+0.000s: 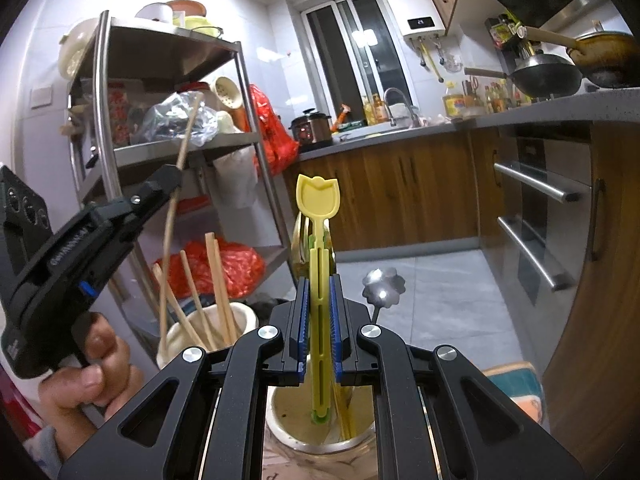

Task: Organize utensils
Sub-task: 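Release the chopstick into the tall pot while the right tool releases the yellow utensil into the smaller pot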

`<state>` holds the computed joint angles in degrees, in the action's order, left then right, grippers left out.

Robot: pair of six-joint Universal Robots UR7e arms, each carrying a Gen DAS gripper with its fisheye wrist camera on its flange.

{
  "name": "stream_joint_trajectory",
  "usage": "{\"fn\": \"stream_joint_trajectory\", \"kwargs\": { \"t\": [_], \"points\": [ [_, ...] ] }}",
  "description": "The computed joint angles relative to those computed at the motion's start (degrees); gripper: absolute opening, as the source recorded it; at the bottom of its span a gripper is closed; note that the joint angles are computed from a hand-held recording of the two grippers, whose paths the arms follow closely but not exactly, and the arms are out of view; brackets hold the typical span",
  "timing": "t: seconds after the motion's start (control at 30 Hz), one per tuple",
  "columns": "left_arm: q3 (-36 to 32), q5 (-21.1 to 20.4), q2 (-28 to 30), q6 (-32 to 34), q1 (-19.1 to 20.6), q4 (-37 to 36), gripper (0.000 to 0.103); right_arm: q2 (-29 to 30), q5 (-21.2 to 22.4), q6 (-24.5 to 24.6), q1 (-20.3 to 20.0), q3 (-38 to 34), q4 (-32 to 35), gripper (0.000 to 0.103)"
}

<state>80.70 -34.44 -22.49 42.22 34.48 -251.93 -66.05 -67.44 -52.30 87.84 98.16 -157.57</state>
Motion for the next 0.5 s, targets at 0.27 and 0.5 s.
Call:
{"fn": "stream_joint_trajectory", "kwargs": {
  "t": [0.27, 0.5],
  "points": [
    [-0.3, 2.4, 2.1, 1.4, 0.3, -0.8, 0.006, 0.3, -1.8, -2.9, -0.2, 1.8, -3.0, 0.011],
    [0.1, 6.5, 3.0, 2.5, -0.4, -0.8, 0.006, 0.3, -3.4, -3.7, -0.6, 1.8, -2.1, 0.011]
  ]
}}
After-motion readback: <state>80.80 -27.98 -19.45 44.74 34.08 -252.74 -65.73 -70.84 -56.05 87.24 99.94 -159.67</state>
